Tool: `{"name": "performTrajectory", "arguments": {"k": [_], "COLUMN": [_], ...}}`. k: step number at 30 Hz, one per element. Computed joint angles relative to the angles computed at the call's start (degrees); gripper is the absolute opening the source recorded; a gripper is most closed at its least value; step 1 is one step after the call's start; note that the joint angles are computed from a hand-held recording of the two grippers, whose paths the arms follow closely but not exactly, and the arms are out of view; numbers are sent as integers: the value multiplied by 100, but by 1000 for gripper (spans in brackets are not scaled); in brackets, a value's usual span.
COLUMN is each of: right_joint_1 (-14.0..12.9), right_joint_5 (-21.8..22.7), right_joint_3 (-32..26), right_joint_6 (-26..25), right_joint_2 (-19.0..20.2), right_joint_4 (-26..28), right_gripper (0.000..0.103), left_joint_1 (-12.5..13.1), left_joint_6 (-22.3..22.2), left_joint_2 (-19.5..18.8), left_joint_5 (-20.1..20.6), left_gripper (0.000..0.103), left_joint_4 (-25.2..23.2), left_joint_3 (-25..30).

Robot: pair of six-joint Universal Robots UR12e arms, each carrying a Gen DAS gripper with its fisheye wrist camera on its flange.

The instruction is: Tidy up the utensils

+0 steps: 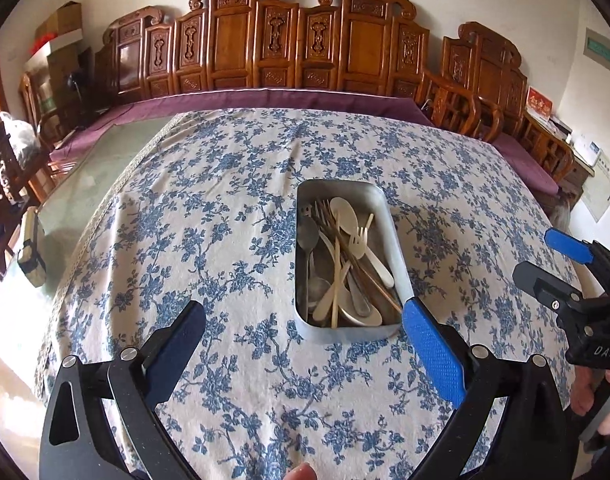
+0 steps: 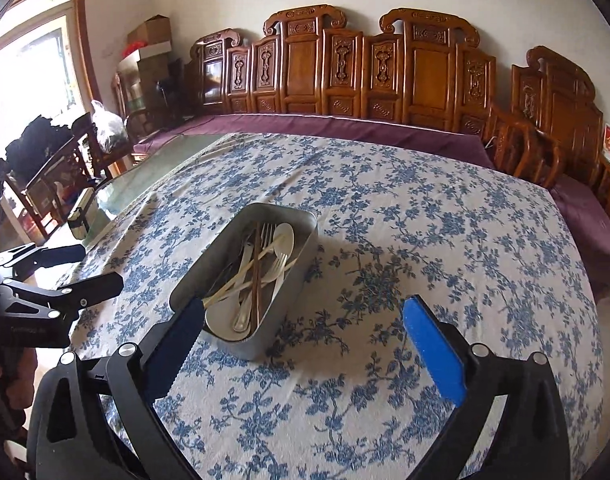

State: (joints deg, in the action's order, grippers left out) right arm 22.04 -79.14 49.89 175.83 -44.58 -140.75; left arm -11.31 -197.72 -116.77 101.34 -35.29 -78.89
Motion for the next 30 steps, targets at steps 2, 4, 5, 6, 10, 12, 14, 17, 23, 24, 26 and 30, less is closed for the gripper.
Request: {"name": "performTrajectory", "arguments": {"k": [2, 4, 5, 6, 10, 12, 14, 17, 23, 24, 26, 30], "right_joint_1": [2, -9, -11, -15, -33, -48, -48, -44, -64, -63, -64, -61], "right_joint_5": [-73, -124, -145, -186, -311, -343, -407, -589, -722, -742, -791, -870], "right_joint_3": [173, 419, 494, 615, 1075, 1301, 1476, 1709, 2104, 2126, 2199, 2257], "right_joint_6": [46, 105, 125, 157, 276, 349, 377, 435, 554, 565, 591, 602], "right_joint_2": [-104, -247, -291, -362, -628, -760, -864, -1013, -1320, -1353, -1439, -1564], "right_joint_4": [-86, -250, -297, -373, -663, -802, -919, -1033, -1530, -1583, -1757, -2044], "right_gripper": [100, 100, 100, 100, 100, 100, 100, 100, 100, 100, 100, 100], "left_joint_1": [-28, -61, -82, -109, -176, -212, -246, -308, -433, -452, -492, -566], "left_joint_6": [-18, -33, -44, -61, -115, -106, -84, -90, -51, -40, -2, 72], "left_joint_2": [32, 65, 77, 85, 154, 202, 239, 294, 411, 423, 446, 501], "left_joint_5": [3, 25, 74, 148, 156, 138, 147, 167, 313, 343, 408, 527], "left_gripper": [95, 95, 95, 95, 95, 95, 95, 95, 95, 95, 95, 95], "left_joint_4": [15, 68, 57, 15, -10, 94, 182, 197, 372, 393, 459, 666], "left_joint_3": [-35, -84, -97, -102, -200, -285, -351, -400, -437, -429, -399, -349]}}
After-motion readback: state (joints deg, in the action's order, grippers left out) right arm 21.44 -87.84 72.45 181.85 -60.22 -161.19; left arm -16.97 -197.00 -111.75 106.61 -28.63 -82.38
